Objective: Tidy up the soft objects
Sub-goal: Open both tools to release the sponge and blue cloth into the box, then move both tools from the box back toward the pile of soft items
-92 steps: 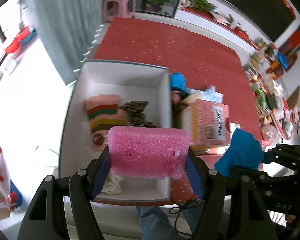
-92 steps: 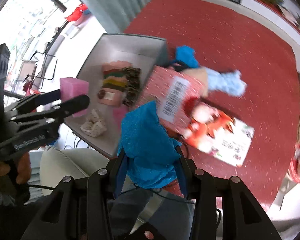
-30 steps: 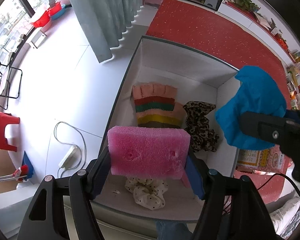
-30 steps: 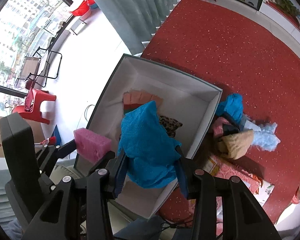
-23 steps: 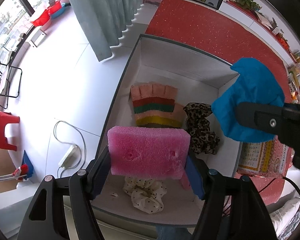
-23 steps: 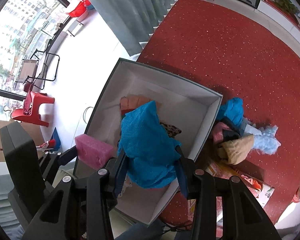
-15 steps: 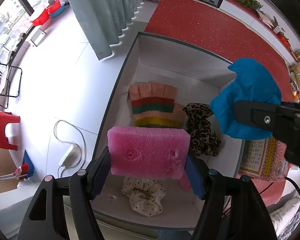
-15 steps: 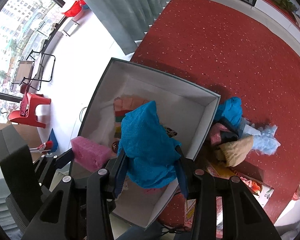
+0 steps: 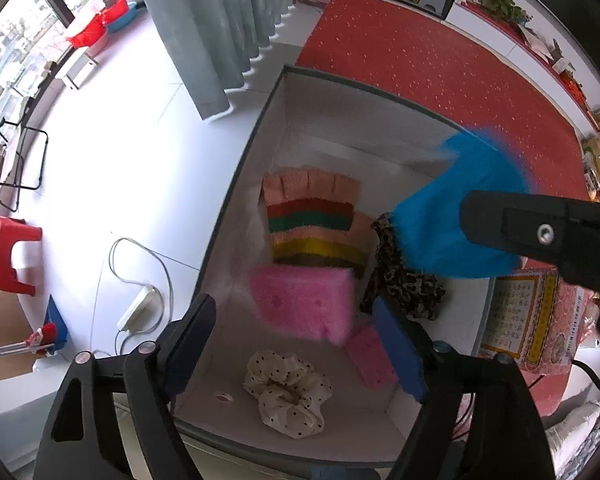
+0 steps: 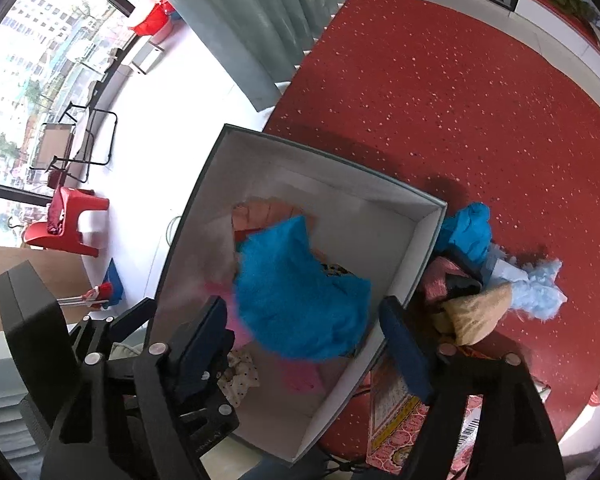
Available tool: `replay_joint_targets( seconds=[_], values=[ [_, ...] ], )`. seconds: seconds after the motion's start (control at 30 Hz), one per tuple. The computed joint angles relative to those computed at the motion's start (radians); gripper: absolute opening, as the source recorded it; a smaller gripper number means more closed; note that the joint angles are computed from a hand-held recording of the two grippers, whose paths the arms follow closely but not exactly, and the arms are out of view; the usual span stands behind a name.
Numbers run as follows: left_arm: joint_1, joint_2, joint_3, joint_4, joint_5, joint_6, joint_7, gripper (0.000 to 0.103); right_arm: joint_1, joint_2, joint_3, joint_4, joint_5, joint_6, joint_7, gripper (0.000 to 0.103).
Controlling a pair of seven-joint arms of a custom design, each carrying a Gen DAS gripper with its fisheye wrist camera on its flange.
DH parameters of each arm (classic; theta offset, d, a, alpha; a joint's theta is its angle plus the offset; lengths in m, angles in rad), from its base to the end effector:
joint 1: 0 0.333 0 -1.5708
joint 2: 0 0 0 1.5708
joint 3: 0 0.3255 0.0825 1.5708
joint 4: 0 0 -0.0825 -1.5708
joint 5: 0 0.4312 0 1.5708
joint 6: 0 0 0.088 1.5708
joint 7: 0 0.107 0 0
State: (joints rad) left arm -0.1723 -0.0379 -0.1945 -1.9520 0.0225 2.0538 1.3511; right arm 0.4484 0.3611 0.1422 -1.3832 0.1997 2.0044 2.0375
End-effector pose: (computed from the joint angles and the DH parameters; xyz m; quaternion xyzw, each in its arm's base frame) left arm 0.5658 -0.2173 0.4998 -0.6480 0.7583 -0.0546 0.0451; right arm 0.6202 0.4096 0.5384 -0.7125 0.6791 0.0822 0.1565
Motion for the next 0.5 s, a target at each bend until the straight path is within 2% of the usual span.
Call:
replay_joint_targets(
  seconds=[0.07, 0.17, 0.2, 0.23, 0.5],
  values=[
    [0.002, -0.007, 0.002, -0.009, -0.005, 0.015, -0.005, 0.102, -0.001, -0.002, 0.0, -0.001, 0.004, 0.0, 0.003, 0.08],
    [0.005, -0.014, 0.004, -0.021, -0.01, 0.035, -0.02, 0.103, -0.002, -0.004, -0.002, -0.004, 0.002, -0.001, 0.01, 0.082],
    [0.006, -0.013, 0.005, -0.021, -0.015, 0.035, -0.02, 0.103, -0.001, -0.007, -0.004, -0.007, -0.001, -0.001, 0.019, 0.097],
    [0.007, -0.011, 0.006, -0.02, -0.025, 0.035, -0.017, 0.103, -0.001, -0.012, -0.006, -0.014, -0.002, 0.006, 0.025, 0.103],
    [0.01, -0.011, 0.007, -0.013, -0.058, 0.026, -0.011, 0.103, -0.014, -0.064, -0.005, -0.072, 0.015, 0.053, 0.044, 0.103]
  ],
)
